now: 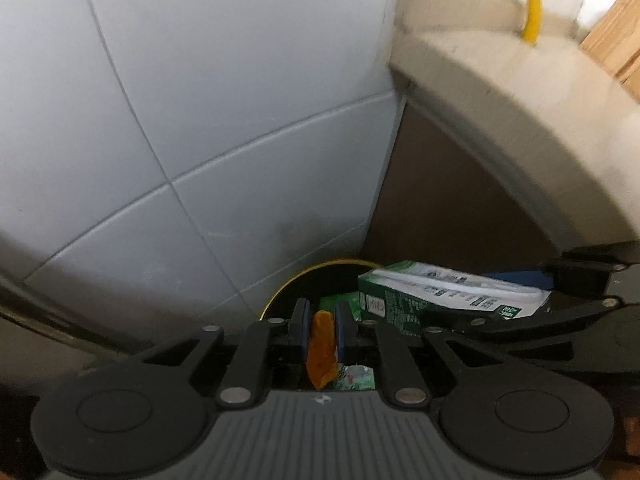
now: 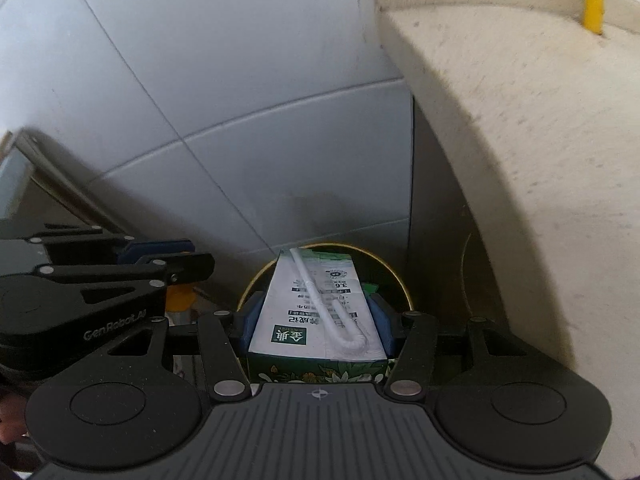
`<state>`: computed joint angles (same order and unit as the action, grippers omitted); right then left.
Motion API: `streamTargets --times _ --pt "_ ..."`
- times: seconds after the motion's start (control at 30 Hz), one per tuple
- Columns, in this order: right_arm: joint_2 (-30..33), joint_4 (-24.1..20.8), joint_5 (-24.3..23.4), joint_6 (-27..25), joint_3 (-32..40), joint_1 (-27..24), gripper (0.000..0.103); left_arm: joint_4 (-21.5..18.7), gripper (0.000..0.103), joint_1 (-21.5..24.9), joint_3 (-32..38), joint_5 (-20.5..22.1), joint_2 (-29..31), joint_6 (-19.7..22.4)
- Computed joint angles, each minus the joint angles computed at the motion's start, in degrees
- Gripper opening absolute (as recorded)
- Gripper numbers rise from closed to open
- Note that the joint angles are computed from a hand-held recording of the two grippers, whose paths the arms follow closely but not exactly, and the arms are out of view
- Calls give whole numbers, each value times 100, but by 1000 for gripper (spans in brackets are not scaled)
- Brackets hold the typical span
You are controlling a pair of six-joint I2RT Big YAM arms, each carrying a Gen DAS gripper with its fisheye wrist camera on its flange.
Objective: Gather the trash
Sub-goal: 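Open both tools over the bin to drop the peel and carton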
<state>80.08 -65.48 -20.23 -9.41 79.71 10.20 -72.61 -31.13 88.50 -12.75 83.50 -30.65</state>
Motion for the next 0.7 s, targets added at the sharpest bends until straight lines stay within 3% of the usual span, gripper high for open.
streamTargets --times 0.3,0.4,0.7 --pt "161 173 179 -232 -141 105 61 -404 9 -58 66 -347 408 -597" --pt "187 263 342 -288 -201 150 61 -403 10 -135 3 -530 483 -818" --pt "414 375 802 -191 -245 400 61 -219 10 -29 -239 -473 581 -1212"
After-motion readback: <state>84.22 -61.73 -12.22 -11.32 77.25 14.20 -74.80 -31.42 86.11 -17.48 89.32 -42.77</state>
